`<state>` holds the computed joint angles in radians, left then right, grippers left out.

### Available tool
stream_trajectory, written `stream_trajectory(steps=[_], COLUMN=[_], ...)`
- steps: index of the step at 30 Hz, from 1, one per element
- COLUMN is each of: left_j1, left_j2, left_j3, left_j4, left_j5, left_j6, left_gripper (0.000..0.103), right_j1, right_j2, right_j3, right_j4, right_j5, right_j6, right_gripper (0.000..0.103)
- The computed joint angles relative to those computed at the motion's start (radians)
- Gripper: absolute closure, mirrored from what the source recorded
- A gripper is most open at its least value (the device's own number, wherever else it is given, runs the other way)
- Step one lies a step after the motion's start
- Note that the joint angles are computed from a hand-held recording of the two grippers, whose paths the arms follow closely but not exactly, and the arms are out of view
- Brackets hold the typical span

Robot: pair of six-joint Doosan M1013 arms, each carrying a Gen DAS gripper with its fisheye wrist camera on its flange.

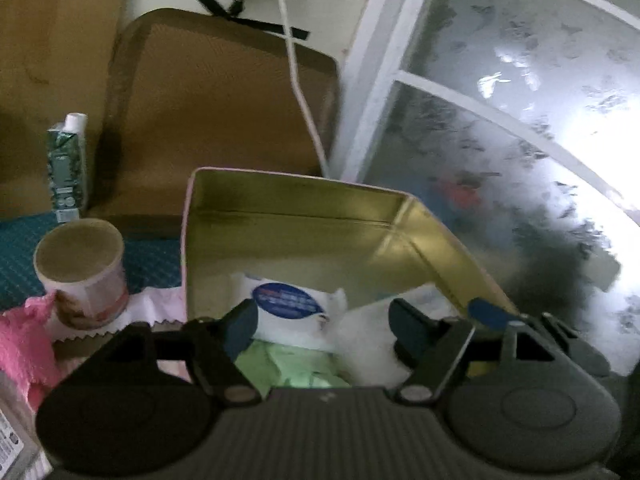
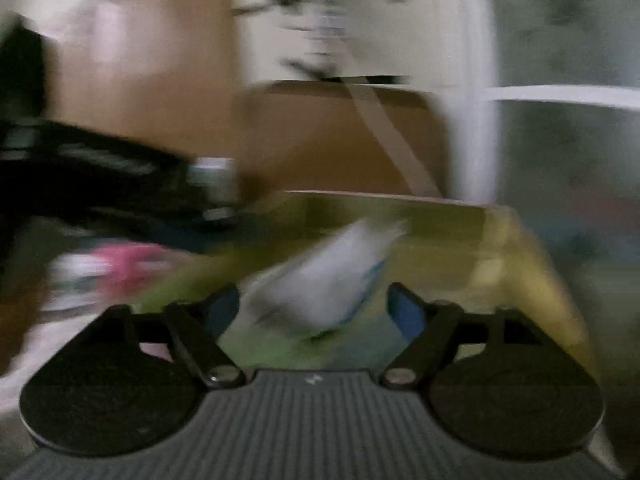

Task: Organize soft objects
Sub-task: 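Drop the paper packet into the pink tin with the left gripper, then move the right gripper to the cotton-swab box beside the pink towel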

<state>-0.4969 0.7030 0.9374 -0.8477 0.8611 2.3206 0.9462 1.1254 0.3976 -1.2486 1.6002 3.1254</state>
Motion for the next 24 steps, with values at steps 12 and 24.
stream_trajectory(steps=[12,24], left_j1=[0.052,0.194], left_j2=[-0.068,-0.143], left_j3=[0.131,0.31], left_j4=[-0.181,-0.095], left_j5=[-0.091,-0.32], left_j6=[0.171,0.029], left_gripper=[0.029,0.029], right_j1=[0.016,0.009], right_j2=[-0.027,0.01], right_j3=[0.1,-0.011], right_j4=[-0.111,-0.203], right_j5=[0.078,-0.312], right_j6=[0.287,0.176], right_gripper=[0.017,0.066])
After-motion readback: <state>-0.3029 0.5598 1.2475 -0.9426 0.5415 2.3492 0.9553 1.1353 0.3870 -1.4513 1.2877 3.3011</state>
